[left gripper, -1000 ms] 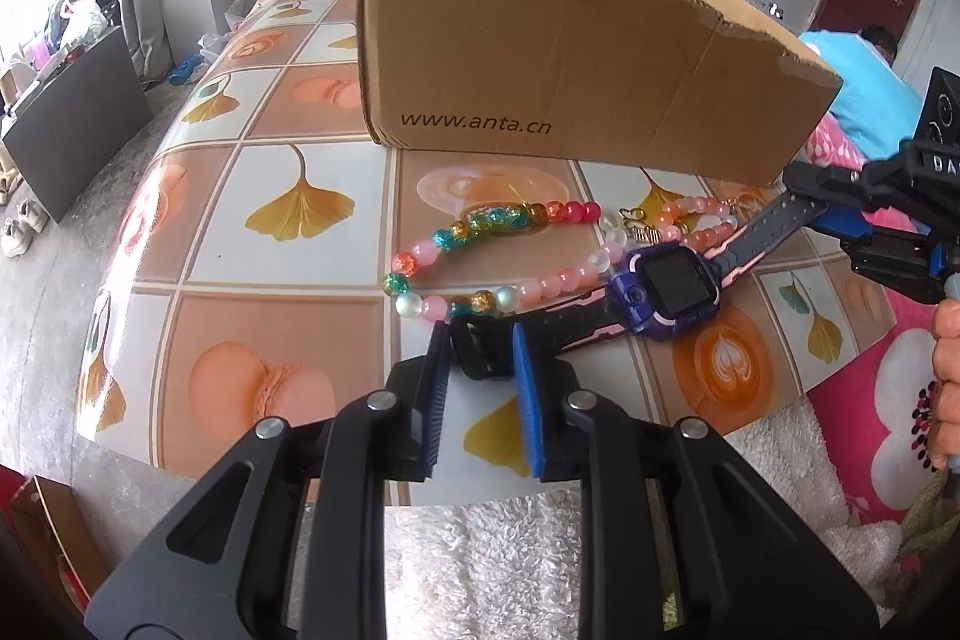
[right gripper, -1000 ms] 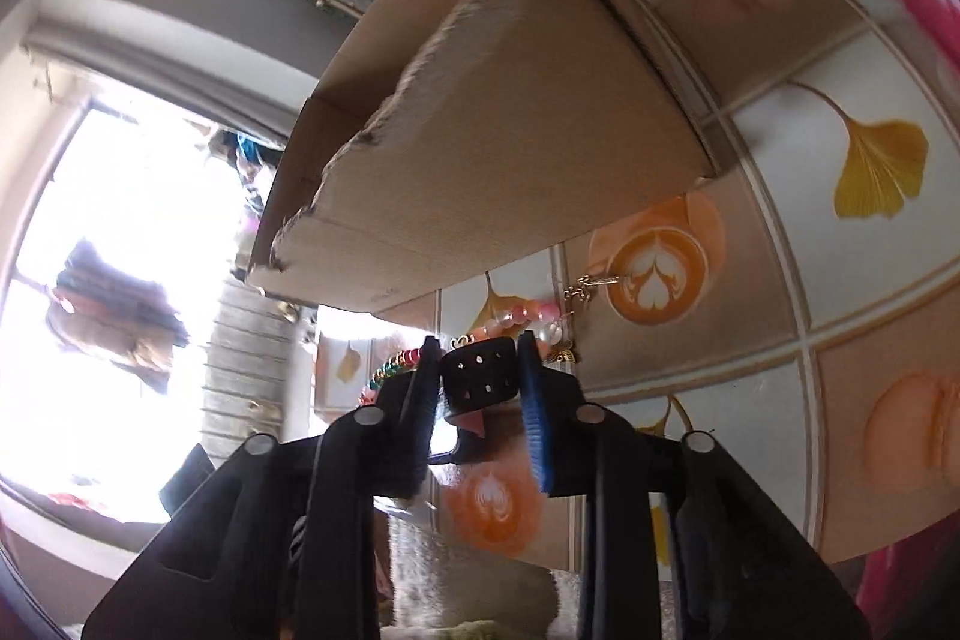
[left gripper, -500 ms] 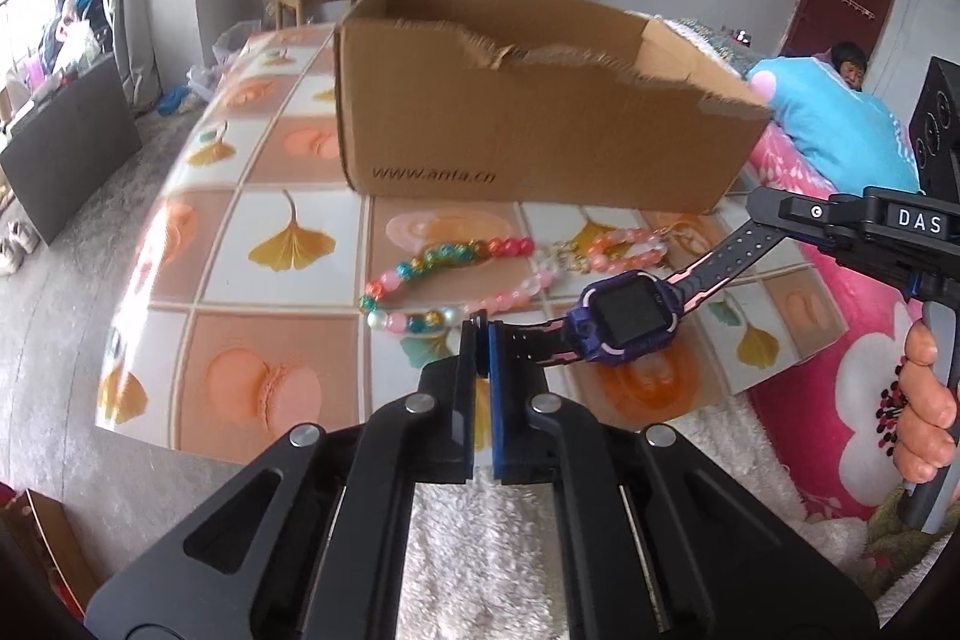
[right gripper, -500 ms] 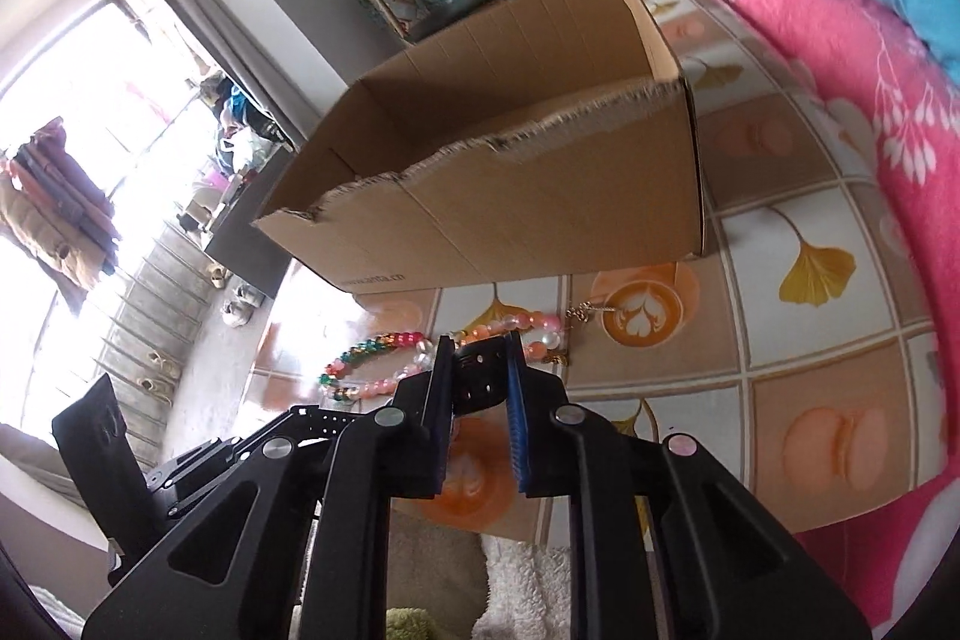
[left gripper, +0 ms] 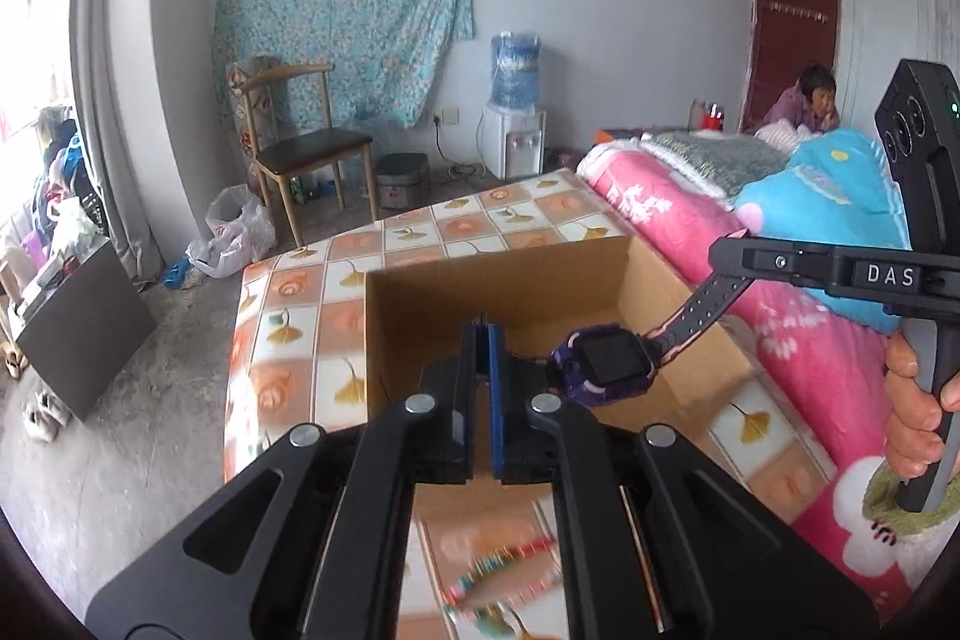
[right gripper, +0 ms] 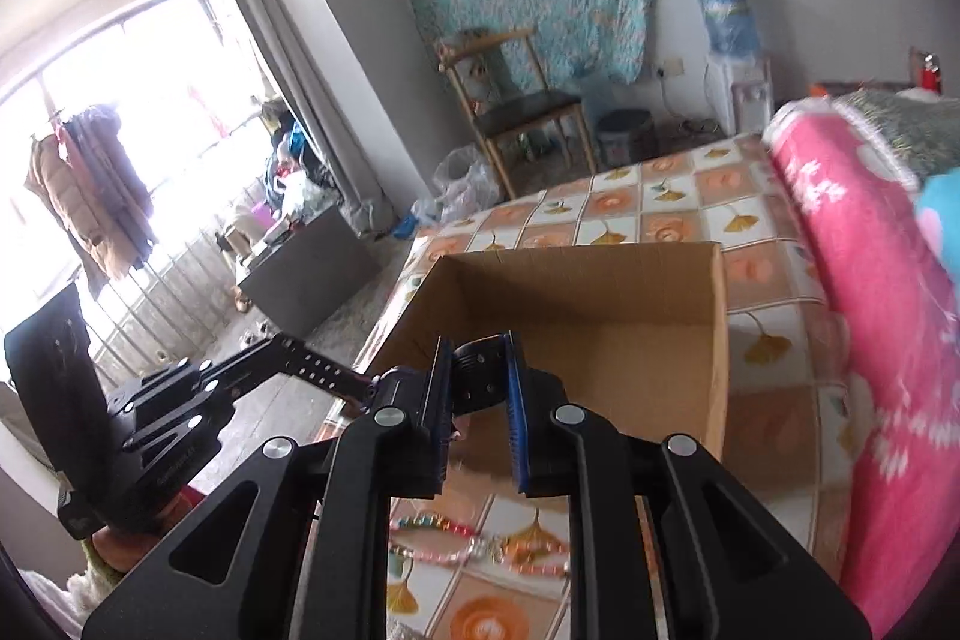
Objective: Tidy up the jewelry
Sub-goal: 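Lower the watch into the box and open the left gripper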
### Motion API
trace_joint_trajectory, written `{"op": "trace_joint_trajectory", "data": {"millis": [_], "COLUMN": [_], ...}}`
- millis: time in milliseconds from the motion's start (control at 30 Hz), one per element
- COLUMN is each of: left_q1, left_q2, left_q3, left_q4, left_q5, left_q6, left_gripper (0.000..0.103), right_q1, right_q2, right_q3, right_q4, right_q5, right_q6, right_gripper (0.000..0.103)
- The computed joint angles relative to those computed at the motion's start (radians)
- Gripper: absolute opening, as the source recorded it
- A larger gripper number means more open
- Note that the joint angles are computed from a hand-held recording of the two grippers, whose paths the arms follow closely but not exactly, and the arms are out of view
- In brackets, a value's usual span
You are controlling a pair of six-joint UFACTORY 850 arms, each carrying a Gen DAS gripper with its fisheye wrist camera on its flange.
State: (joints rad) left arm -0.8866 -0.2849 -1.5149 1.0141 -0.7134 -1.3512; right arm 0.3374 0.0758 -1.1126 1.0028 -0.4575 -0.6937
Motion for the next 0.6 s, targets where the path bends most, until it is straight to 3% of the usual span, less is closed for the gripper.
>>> {"op": "trace_joint_trajectory", "data": {"millis": [100, 200, 300, 400, 533, 600], "left_q1": [0.094, 0.163, 0.201, 0.224, 0.239, 0.24], "left_q2": [-0.152, -0.321, -0.47, -0.563, -0.648, -0.637], "left_q3": [-0.192, -0.404, -0.596, -0.714, -0.827, -0.803], "left_q4": [-0.22, -0.431, -0.528, -0.57, -0.61, -0.608], "left_q5": [-0.013, -0.099, -0.211, -0.287, -0.381, -0.375], "left_q6": [0.286, 0.537, 0.694, 0.765, 0.811, 0.799], "left_gripper": [0.003, 0.003, 0.003, 0.003, 0.004, 0.004], "right_q1": [-0.016, -0.014, -0.013, -0.008, -0.002, 0.001], "right_q2": [-0.19, -0.348, -0.495, -0.591, -0.688, -0.704], "right_q3": [-0.182, -0.328, -0.477, -0.576, -0.682, -0.696], "right_q4": [-0.156, -0.304, -0.409, -0.486, -0.606, -0.658], "right_q5": [-0.115, -0.187, -0.262, -0.311, -0.388, -0.41], "right_q6": [0.173, 0.323, 0.436, 0.509, 0.605, 0.65], "right_gripper": [0.016, 0.016, 0.016, 0.018, 0.032, 0.037]}}
